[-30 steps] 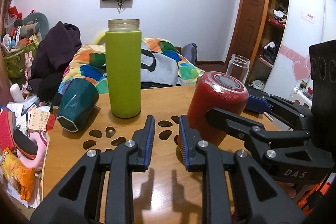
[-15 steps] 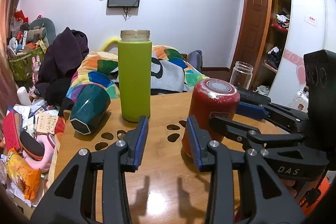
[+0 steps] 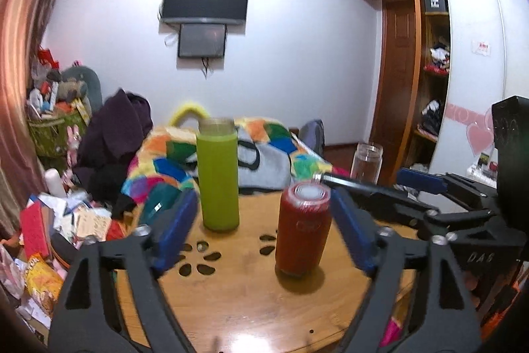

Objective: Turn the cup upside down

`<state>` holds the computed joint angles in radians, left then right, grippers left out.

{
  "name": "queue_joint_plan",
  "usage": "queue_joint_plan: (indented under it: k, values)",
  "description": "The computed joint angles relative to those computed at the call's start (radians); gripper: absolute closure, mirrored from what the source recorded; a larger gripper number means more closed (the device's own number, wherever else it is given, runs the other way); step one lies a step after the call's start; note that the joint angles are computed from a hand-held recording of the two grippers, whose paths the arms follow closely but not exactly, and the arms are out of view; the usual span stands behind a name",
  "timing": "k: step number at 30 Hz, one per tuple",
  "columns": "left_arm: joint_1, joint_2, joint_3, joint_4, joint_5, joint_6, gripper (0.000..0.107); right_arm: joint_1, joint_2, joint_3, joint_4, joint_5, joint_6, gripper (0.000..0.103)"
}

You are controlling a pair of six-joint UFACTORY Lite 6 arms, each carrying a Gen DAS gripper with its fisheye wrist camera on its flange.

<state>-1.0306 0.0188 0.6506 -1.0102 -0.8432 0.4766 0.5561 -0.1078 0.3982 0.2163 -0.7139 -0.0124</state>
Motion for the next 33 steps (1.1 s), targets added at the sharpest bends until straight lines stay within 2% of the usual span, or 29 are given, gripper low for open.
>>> queue_joint_plan:
  k: [1, 2, 5, 6, 7, 13, 20, 25, 33]
  values:
    - [-0.021, -0.010, -0.001, -0.033, -0.024, 0.019, 0.008, 0.002, -0.046, -0.022, 0.020, 0.009, -0.016, 0.018]
    - [-0.054, -0.019, 0.003, -0.090, -0.064, 0.055, 0.006, 0.008, -0.103, -0.046, 0.053, 0.024, -0.043, 0.016]
    - [-0.136, -0.035, 0.021, -0.209, -0.150, 0.157, 0.004, 0.027, -0.239, -0.100, 0.146, 0.074, -0.116, 0.009]
    - [-0.158, -0.039, 0.027, -0.236, -0.169, 0.180, 0.004, 0.037, -0.277, -0.118, 0.178, 0.088, -0.137, 0.001]
    - [-0.182, -0.041, 0.031, -0.260, -0.191, 0.195, 0.004, 0.051, -0.313, -0.135, 0.217, 0.095, -0.162, 0.000]
    - [-0.299, -0.030, 0.051, -0.358, -0.283, 0.229, 0.004, 0.117, -0.490, -0.217, 0.439, 0.131, -0.349, 0.000]
    - [-0.401, -0.017, 0.062, -0.428, -0.354, 0.228, 0.004, 0.260, -0.626, -0.282, 0.734, 0.080, -0.599, 0.000]
    - [-0.446, 0.001, 0.080, -0.474, -0.382, 0.239, 0.004, 0.330, -0.687, -0.312, 0.848, 0.052, -0.691, 0.000]
    - [-0.484, 0.007, 0.076, -0.500, -0.398, 0.233, 0.004, 0.386, -0.706, -0.336, 0.914, 0.012, -0.725, 0.000]
